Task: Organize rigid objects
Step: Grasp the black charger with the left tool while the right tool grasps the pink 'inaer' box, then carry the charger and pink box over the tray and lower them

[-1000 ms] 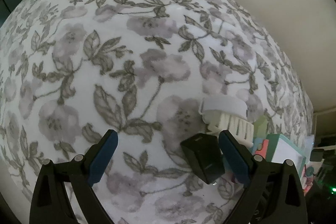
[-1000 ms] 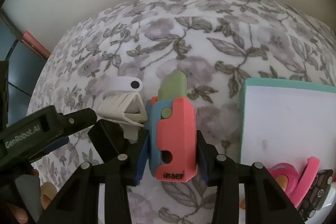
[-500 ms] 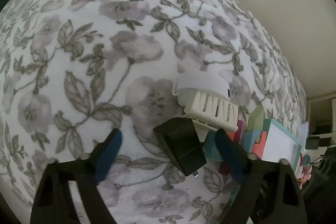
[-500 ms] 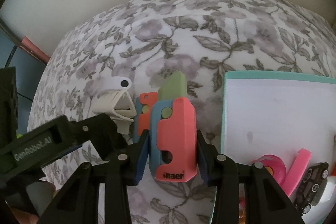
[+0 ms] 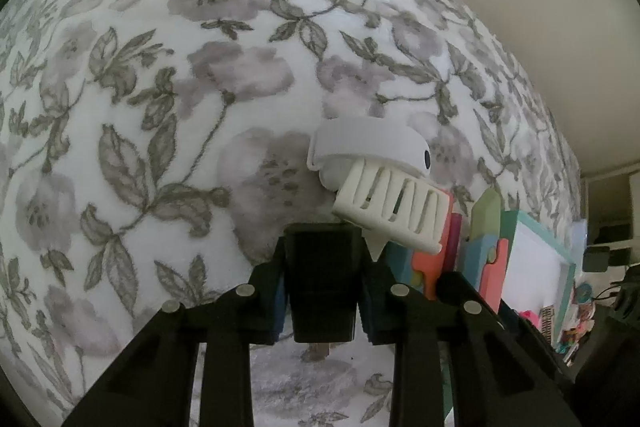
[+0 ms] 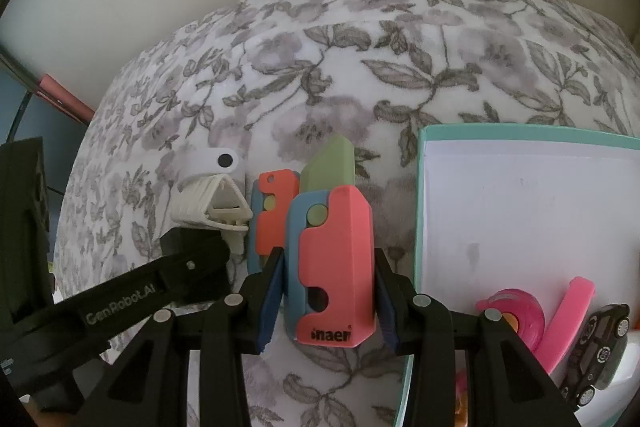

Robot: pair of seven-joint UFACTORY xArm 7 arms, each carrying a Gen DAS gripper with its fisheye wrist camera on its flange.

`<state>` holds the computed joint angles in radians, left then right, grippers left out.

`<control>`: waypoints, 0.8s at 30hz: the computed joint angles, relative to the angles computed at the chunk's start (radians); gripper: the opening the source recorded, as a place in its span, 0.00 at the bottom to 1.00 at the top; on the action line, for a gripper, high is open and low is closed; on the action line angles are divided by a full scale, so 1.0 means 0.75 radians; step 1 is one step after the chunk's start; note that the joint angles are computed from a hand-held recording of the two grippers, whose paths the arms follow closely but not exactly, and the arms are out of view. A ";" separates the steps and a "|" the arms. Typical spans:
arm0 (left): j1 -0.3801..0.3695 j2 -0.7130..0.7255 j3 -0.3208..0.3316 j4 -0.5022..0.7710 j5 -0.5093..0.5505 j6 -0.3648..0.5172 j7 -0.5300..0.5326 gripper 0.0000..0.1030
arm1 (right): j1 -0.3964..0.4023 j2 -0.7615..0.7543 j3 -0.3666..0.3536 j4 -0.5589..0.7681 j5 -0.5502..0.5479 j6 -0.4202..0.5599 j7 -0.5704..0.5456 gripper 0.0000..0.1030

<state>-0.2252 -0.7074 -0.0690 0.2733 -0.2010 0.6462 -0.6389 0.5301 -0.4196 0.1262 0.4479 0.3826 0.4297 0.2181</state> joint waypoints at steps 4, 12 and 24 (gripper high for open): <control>0.005 -0.072 0.014 -0.024 0.004 0.029 0.014 0.30 | 0.000 -0.011 -0.003 -0.002 0.000 0.005 -0.001 0.43; 0.054 -0.294 -0.023 -0.001 0.066 0.138 -0.011 0.30 | -0.019 -0.128 -0.032 -0.014 0.002 0.055 -0.003 0.43; 0.037 -0.358 -0.129 0.140 0.137 0.108 -0.105 0.30 | -0.162 -0.422 -0.074 -0.002 -0.089 0.215 0.062 0.42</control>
